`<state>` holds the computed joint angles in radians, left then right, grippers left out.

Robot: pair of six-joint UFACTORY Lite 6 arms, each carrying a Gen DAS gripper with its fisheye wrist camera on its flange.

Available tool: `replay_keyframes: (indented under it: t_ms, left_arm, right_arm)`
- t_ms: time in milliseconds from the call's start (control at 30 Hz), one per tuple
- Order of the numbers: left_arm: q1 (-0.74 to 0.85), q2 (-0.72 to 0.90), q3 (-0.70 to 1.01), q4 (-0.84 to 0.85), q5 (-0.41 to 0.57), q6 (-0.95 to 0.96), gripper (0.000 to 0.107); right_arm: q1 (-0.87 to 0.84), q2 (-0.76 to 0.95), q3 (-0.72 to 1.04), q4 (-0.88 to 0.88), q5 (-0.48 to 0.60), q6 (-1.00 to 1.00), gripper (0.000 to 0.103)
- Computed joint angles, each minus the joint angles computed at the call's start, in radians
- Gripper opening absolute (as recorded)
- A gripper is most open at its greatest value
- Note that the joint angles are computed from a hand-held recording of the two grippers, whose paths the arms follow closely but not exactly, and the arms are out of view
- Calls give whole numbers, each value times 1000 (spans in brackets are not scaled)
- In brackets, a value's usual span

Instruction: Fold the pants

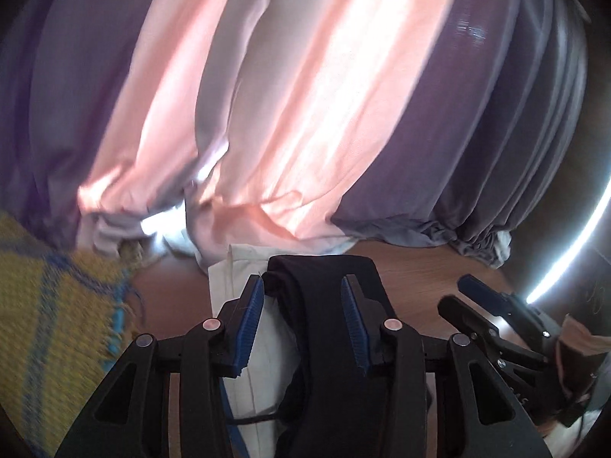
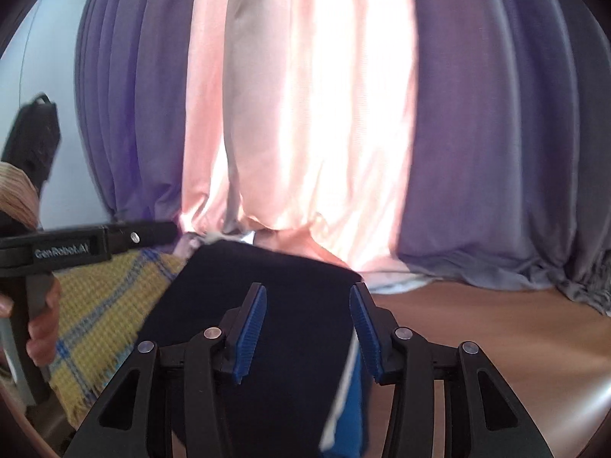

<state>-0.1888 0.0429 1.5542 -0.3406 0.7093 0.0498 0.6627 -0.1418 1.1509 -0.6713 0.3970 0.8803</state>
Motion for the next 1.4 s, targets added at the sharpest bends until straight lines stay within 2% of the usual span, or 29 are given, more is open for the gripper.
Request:
replay_keyframes:
  t_ms: [200, 267, 367, 533, 667, 733, 800, 867, 1000, 1100, 1167, 1267, 1333, 1400]
  left_arm:
    - [48, 222, 259, -41, 174, -33, 31]
    - [63, 303, 352, -62, 245, -45, 31]
    - [82, 383, 441, -88, 311, -78, 28]
    - [96, 505, 600, -120, 427, -129, 28]
    - [89, 580, 691, -105, 473, -175, 28]
    - [90, 595, 701, -111, 469, -187, 27]
    - [87, 609, 717, -103, 462, -184, 14]
    - [78, 580, 676, -93, 409, -151, 8]
    - [34, 492, 564, 14, 267, -94, 5]
    - [20, 460, 499, 89, 205, -90, 3]
    - [-7, 426, 442, 228, 138, -142, 3]
    - [-5, 373, 378, 231, 95, -109, 3]
    - [-24, 313, 316, 281, 65, -132, 5]
    - [-69, 229, 228, 367, 28, -180, 13]
  right_arm:
    - [-106, 217, 268, 418, 10, -435, 46]
    - [-124, 269, 329, 492, 22, -512, 46]
    - [-142, 336, 400, 556, 35, -584, 46]
    - [-152, 392, 461, 566, 48, -602, 46]
    - [-152, 404, 469, 549, 45, -597, 46]
    - [-150, 405, 470, 531, 47, -586, 46]
    - [-153, 415, 479, 527, 46, -586, 46]
    - [-152, 422, 483, 509, 47, -571, 46]
    - [-151, 410, 459, 489, 17, -560, 46]
    - [-147, 416, 453, 481, 14, -553, 46]
    - [-144, 424, 452, 471, 15, -538, 46]
    - [-138, 425, 441, 442, 16, -508, 46]
    - [-134, 409, 414, 411, 8, -476, 46]
    - [-133, 385, 384, 392, 1, -457, 46]
